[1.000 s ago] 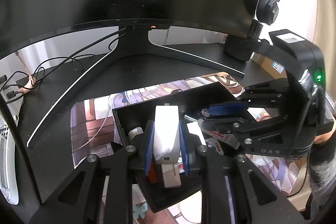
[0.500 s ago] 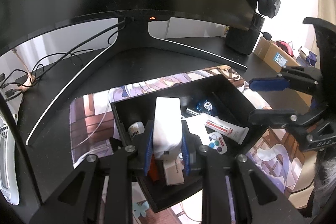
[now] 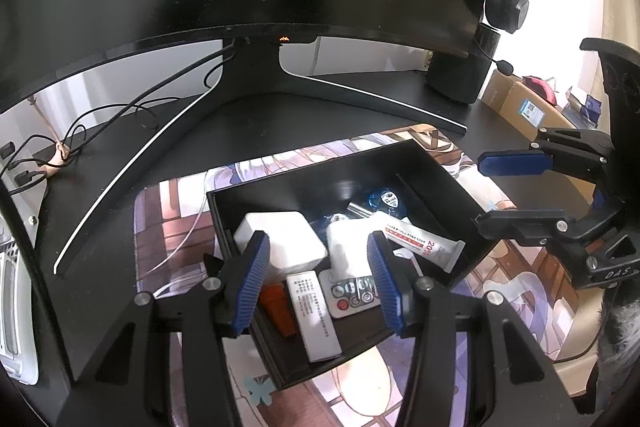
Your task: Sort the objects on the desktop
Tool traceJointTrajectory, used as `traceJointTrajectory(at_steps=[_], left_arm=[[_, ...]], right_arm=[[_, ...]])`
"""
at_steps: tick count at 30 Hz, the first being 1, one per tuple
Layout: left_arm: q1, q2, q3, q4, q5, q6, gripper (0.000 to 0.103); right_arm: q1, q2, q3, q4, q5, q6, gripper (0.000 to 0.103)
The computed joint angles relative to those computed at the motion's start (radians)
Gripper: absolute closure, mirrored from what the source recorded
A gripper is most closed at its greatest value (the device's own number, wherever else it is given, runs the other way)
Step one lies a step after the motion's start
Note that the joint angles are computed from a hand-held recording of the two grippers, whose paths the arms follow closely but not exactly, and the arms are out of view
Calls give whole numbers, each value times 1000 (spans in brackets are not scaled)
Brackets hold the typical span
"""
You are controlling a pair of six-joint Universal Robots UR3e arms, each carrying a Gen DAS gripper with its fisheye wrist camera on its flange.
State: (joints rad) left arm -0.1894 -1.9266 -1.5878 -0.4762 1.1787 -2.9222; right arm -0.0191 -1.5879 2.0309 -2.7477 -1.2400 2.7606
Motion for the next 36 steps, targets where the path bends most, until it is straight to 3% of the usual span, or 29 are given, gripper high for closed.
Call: traceJointTrajectory(at_steps=[6,14,16,18,21,23,32,36], left_arm=[[-2,23,-18,-1,16,-2,48],[-3,66,-72,41,6,-4,30],[-3,80,-81,38,9,-6,30],[-4,95,-95,45,19,-10,29],[-3,118,-122,62,33,-18,25],[0,134,-149,92,37,-30,0],[16,223,-260,158,30,-20,0],[-2,262,-322,215,81,-28,0]], right_arm=[[-13,-30,25,6,33,-4,53],[22,5,11,-12,24,16,50],[28,9,10,-17,24,23,45],[35,11,9,-25,16,28,27],[41,5,19,-42,15,31,14],[40,-1,24,-49,16,35,8],[44,-17,49,-75,1,60,4],[45,-37,71,-91,-4,77,4]])
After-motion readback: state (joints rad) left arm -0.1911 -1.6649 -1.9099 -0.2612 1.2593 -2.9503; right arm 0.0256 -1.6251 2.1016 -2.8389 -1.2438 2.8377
